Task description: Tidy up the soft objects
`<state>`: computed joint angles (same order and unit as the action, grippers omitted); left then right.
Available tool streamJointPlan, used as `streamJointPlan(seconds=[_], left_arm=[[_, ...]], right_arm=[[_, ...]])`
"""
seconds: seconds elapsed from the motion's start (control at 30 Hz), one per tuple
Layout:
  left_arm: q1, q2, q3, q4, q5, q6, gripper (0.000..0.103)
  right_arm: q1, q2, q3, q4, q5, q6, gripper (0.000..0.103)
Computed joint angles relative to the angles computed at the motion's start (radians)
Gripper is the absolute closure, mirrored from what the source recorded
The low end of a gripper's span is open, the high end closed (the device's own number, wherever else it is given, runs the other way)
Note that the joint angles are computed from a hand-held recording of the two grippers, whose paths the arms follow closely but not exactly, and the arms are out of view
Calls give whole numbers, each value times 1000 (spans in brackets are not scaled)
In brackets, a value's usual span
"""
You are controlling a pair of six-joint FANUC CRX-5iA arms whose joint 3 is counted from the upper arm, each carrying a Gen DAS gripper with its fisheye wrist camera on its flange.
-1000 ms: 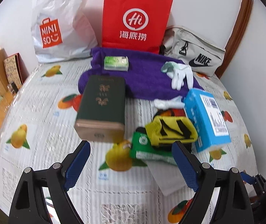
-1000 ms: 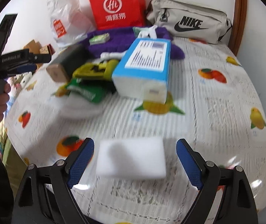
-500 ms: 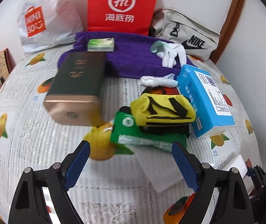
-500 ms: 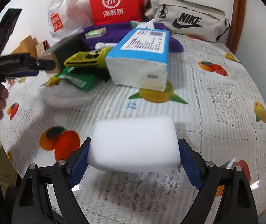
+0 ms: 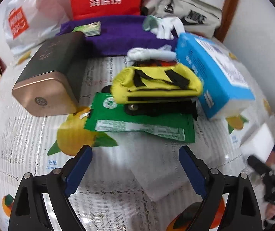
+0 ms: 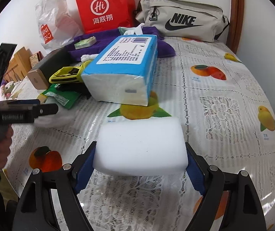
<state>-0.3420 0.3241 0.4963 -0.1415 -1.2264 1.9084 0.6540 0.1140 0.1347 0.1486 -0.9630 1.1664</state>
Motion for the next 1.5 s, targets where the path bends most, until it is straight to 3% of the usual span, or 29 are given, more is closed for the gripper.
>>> streamJointPlan(seconds=[0.1,0.13,0.2,0.27,0.37,0.47,0.83,0.93,1.5], left_arm=[[-25,-15,-22,-44,41,4,14],[-25,-26,-40,-43,63,2,19],[-25,-43,-65,-33,97,-26,38],[-23,-54,-81,-14,119,-48,70],[-6,-74,-120,39,154,-89,95],[30,-110,-187,120,194,-117,98],[112,-271,-359,115,219,-23,98],[148,-312,-415,180,254,-41,98],[153,-368,-365,137,262,9,98]], right_arm=[[-1,6,4,6,5,-4,19],[1,9,3,12,8,-10,19],[4,13,2,22,14,-23,19],[9,18,3,36,13,-34,19],[17,23,10,41,11,-47,20],[25,20,13,30,19,-44,21],[71,25,11,66,20,-98,21],[78,20,9,86,21,-117,21],[107,-25,25,178,27,-161,21]])
